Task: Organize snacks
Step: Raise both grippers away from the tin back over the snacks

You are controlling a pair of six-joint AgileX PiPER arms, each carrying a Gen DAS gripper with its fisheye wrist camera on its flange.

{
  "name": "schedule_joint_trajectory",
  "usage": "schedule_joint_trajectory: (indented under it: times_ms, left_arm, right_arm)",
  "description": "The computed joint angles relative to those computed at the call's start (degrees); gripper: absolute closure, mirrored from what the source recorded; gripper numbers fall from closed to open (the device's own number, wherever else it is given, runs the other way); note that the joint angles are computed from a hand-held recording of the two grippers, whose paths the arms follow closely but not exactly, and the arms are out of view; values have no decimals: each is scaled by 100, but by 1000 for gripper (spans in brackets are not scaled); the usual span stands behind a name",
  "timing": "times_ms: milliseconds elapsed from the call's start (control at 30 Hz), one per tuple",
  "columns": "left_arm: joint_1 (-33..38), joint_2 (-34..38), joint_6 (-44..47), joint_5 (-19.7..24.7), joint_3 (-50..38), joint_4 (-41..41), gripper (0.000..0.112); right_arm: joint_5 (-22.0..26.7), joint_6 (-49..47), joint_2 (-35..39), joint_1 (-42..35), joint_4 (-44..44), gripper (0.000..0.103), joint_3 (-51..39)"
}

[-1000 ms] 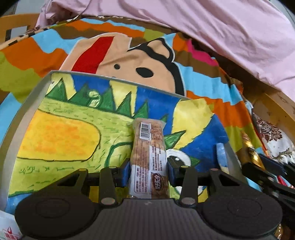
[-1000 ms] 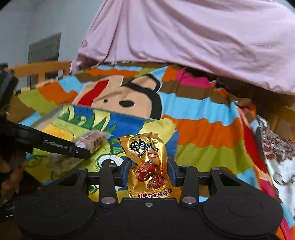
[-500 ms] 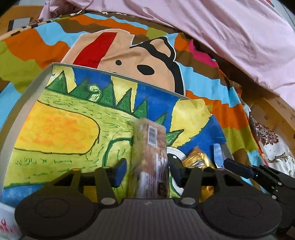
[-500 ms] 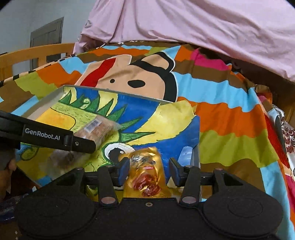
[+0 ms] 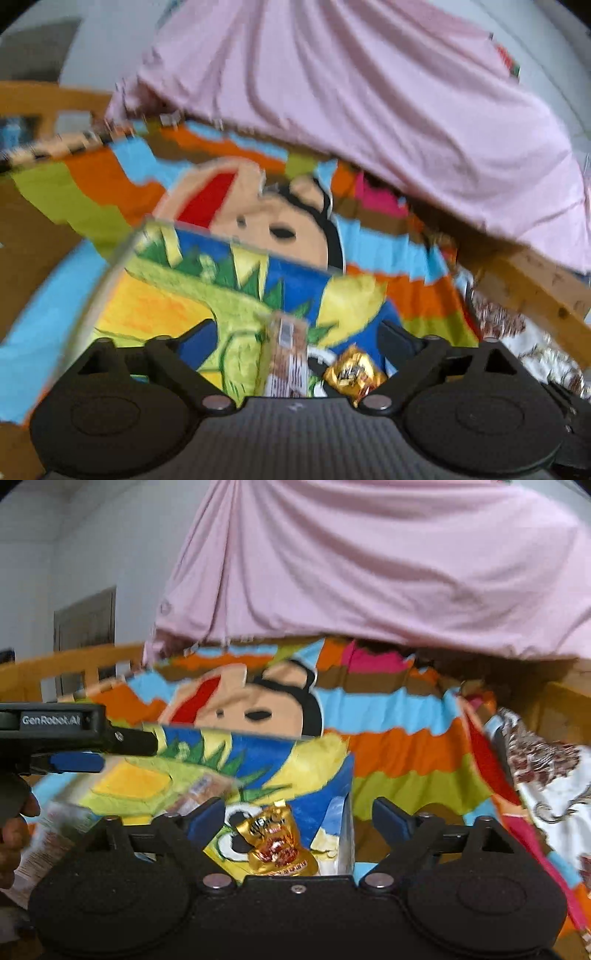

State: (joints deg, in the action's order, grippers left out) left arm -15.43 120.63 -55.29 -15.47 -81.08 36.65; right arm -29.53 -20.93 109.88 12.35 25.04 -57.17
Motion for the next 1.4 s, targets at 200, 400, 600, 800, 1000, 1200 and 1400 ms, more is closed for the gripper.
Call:
schedule_joint_trajectory:
  times_ms: [200,400,600,800,1000,1200,1400]
  left_arm:
    - [-142,-1342,2116,-85,1318,-2311,10]
    - [-433,-2924,4107,-217,2604,-4554,10]
    - [-819,-4408,6697,-50,3653,-6985,10]
    - [-1203,-5683,9997,-72,4448,-10296,10]
    - [-1413,-6421,11672,-268,4998,-11930,10]
    - [-1069,-6771,11952,57,5560,-12015,10]
    - [-779,-6451,12128,449,5767,-12065,10]
  right_arm:
    - [28,-403,-1002,372,378,6,551]
    - [-259,-1428,-2406,1101,1697,1,1431]
    - [-720,-2691,-3802,2122,3504,1,2256]
    - [-1824,-3249,-4424,3548,4837,1,2835]
    - [-2622,-3117,-4440,4742,5358,1,3174]
    - [-2903,-3060,-4349,5366,5712,1,3384]
    - [-2738,-2968,-4187,5542,6150,1,3456]
